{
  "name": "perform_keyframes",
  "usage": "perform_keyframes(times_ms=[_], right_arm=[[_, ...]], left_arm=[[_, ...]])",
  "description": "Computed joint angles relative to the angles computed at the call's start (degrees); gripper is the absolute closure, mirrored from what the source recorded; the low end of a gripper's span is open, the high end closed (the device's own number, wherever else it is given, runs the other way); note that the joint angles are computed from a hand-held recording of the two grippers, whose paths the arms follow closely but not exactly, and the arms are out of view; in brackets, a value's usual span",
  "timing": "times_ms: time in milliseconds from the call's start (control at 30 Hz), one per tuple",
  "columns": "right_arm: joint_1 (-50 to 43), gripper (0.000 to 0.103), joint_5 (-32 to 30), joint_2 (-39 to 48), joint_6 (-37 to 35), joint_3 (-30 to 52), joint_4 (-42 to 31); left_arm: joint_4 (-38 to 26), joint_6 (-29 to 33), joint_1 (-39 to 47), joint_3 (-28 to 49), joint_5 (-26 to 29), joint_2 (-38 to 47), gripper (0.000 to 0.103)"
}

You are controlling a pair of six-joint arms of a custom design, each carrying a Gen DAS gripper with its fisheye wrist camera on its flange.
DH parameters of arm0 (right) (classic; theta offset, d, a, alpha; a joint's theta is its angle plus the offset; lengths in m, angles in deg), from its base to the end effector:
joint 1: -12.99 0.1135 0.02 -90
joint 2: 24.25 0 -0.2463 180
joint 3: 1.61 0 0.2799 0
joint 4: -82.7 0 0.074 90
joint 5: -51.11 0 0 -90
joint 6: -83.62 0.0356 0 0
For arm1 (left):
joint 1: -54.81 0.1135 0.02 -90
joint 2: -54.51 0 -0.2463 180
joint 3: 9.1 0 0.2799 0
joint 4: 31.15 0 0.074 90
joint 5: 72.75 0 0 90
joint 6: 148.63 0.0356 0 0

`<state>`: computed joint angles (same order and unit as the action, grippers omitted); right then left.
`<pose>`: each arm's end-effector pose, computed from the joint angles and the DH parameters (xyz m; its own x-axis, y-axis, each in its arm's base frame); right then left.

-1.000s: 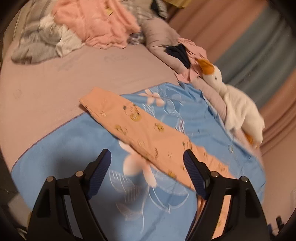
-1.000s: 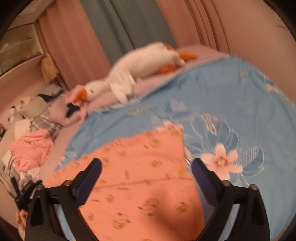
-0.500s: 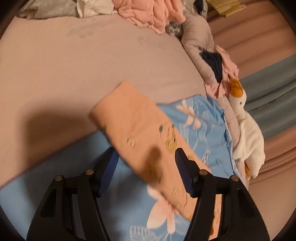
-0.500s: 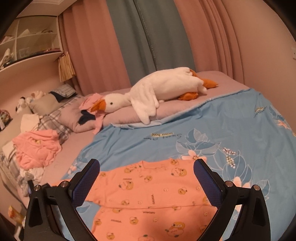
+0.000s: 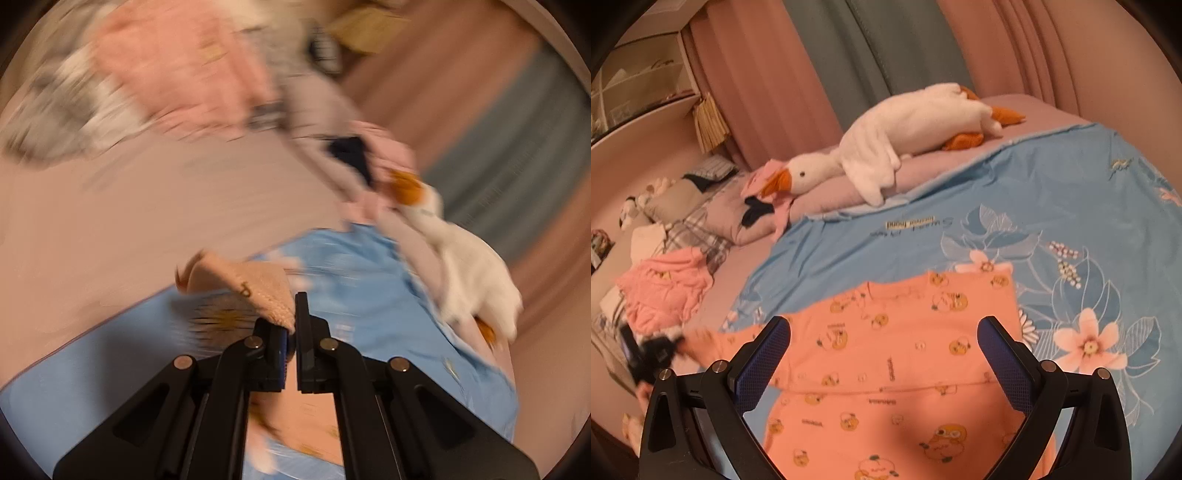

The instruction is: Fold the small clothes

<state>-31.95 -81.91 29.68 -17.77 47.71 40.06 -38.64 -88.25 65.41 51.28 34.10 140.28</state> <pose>0.1742 -0.1395 0.2166 -0.5468 0.3417 -0.7644 0.0823 0.9304 0.3571 0.3415 0.0534 0.1804 -0.4951 -0.5739 -0.6523 -0.2088 0.8074 -0.5519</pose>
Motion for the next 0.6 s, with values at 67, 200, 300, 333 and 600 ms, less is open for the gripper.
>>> perform_keyframes(times_ms=[67,200,300,333,600], right_arm=[[-1.0,0.003,-1.1,0.6,-1.7,-1.1,0.4],[-3.0,0.003,-1.8,3.8,-3.0,0.0,-0.5],[-5.0,0.003,-4.0,4.8,-4.2,0.8,-1.2],[-5.5,0.003,-4.3,4.7,-4.3,0.8,-1.0],[-8.3,0.003,-6.4,8.9,-5.9,2.4,-1.4]], left_arm=[[-1.1,1.8,-4.3,-0.3,-0.3,-3.4,0.103],[-3.0,4.0,-13.1,0.1,-0.4,-6.3,0.103],[-2.1,4.8,-22.0,-0.7,-6.8,-6.9,0.103],[-2.3,5.3,-24.6,-0.6,-9.1,-6.4,0.103],[-1.9,7.0,-37.8,1.0,-9.8,3.7,0.102]])
